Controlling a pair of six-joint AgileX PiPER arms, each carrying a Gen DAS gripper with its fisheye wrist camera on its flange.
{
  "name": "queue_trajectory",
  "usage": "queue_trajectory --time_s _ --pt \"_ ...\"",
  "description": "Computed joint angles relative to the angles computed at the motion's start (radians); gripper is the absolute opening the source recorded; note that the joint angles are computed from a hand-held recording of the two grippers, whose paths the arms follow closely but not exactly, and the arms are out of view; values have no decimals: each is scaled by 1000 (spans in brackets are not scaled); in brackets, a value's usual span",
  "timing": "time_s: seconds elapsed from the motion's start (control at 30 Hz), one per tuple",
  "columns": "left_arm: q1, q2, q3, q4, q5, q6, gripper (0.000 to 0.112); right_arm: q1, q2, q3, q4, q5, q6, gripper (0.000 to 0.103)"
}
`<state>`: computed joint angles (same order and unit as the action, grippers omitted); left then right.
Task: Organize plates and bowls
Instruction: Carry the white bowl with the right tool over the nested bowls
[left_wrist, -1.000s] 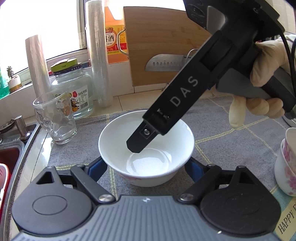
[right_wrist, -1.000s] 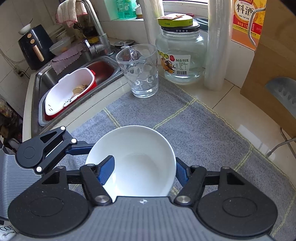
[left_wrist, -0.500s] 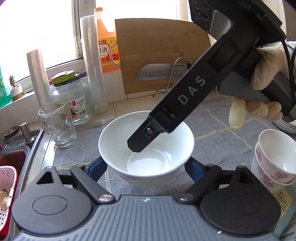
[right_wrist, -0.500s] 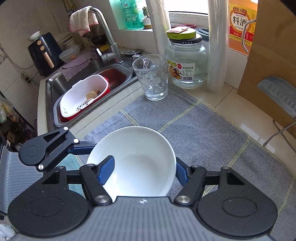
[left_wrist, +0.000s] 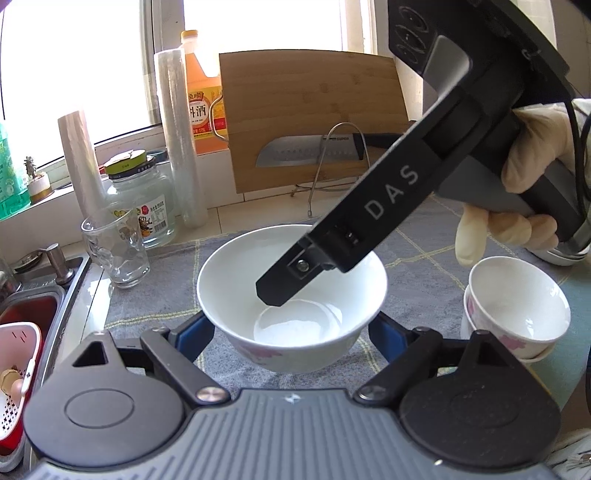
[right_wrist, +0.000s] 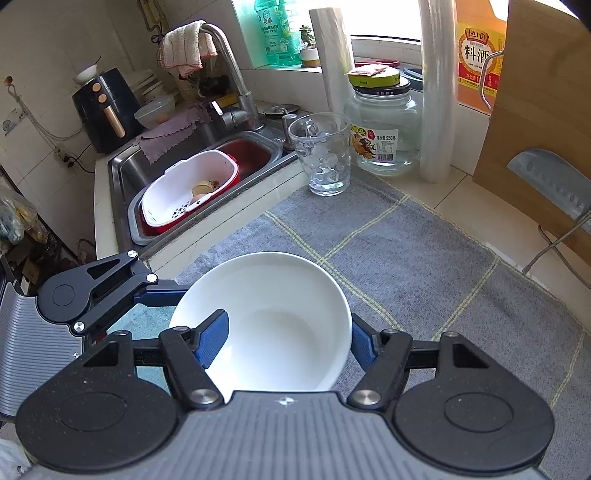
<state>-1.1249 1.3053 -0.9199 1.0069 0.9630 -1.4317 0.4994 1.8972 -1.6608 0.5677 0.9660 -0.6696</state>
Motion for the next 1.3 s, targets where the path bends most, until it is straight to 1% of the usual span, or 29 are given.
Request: queue_trajectory --time_s 0.1,0.33,0.63,0.87,1.3 --pt "-36 9 -19 -5 33 -6 90 -8 -30 42 16 -8 -21 74" --pt "-96 32 -68 -25 83 -5 90 -33 -106 144 47 -26 -60 74" --pt "-150 59 -133 -59 102 11 90 -83 -213 270 77 -31 -103 74" --pt "-153 78 -165 -67 65 53 90 -137 -284 350 94 -46 -122 74" --pt "-102 176 -272 -102 -83 194 90 -278 -414 476 108 -59 -156 74"
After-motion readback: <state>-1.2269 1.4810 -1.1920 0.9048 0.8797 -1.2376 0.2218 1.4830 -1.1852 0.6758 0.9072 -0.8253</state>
